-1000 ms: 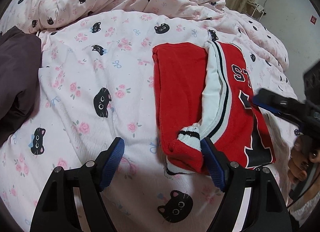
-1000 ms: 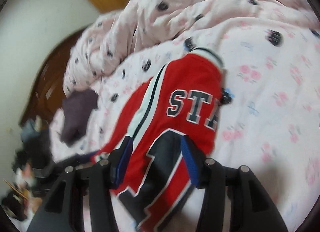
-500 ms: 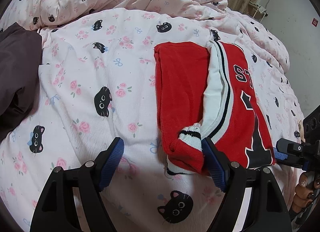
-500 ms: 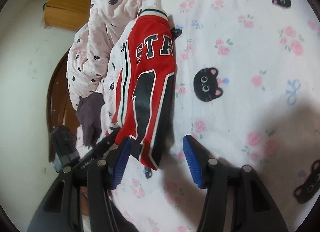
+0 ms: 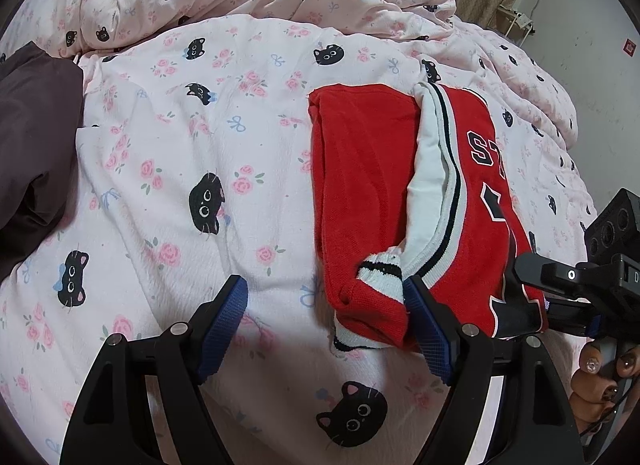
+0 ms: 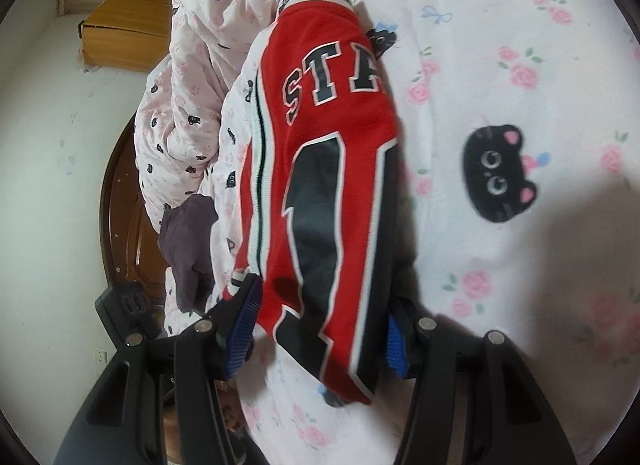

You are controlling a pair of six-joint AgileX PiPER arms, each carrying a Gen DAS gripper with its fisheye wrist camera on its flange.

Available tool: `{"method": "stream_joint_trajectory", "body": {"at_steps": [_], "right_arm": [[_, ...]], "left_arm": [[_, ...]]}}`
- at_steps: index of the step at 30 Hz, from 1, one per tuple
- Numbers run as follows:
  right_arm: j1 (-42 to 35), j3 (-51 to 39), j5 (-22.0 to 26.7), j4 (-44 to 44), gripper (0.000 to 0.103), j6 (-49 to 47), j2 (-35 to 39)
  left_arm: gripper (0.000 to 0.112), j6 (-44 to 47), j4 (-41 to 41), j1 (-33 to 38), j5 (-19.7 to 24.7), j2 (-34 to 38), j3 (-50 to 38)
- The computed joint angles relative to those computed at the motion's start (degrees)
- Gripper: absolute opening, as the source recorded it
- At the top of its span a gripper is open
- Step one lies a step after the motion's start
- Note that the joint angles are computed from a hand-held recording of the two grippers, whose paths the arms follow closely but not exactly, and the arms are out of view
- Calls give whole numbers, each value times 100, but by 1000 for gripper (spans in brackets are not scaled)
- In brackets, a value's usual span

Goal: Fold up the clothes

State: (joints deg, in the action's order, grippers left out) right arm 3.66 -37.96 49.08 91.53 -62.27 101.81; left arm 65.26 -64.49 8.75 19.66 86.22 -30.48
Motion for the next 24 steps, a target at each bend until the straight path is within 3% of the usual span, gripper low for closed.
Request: {"method": "stream_joint_trajectory", "body": {"at_steps": [1,3,4,6,8,12,14,19,24], "right_arm": [[37,-8,0,11,48,13,4],[83,-30,-23,26,20,67,32],[71,-52,15,23,18,98,76],[27,-73,99,30,16,131,125],[-22,-89,181,26,15,167,136],[-67,-133,235,-70,15,294,110],[-73,-163,242,-122,15,363,102],[-67,-176,261,-134,15,423,95],[-106,-154,300,-141,15,403,76]], "left_arm": [[76,37,-51,41,52,-5,-1],[76,190,-231,237,291,-25,-9],[76,271,-326,377,462,-34,-15],[76,487,-568,825,1012,-7,-35],[76,563,-728,1527,1923,186,-115],[76,52,-625,2763,3810,1145,-526],[77,-156,-634,3039,4416,1604,-682],[77,-295,-622,2780,4540,1610,-721],[77,-477,-715,2170,4116,1511,-661]]}}
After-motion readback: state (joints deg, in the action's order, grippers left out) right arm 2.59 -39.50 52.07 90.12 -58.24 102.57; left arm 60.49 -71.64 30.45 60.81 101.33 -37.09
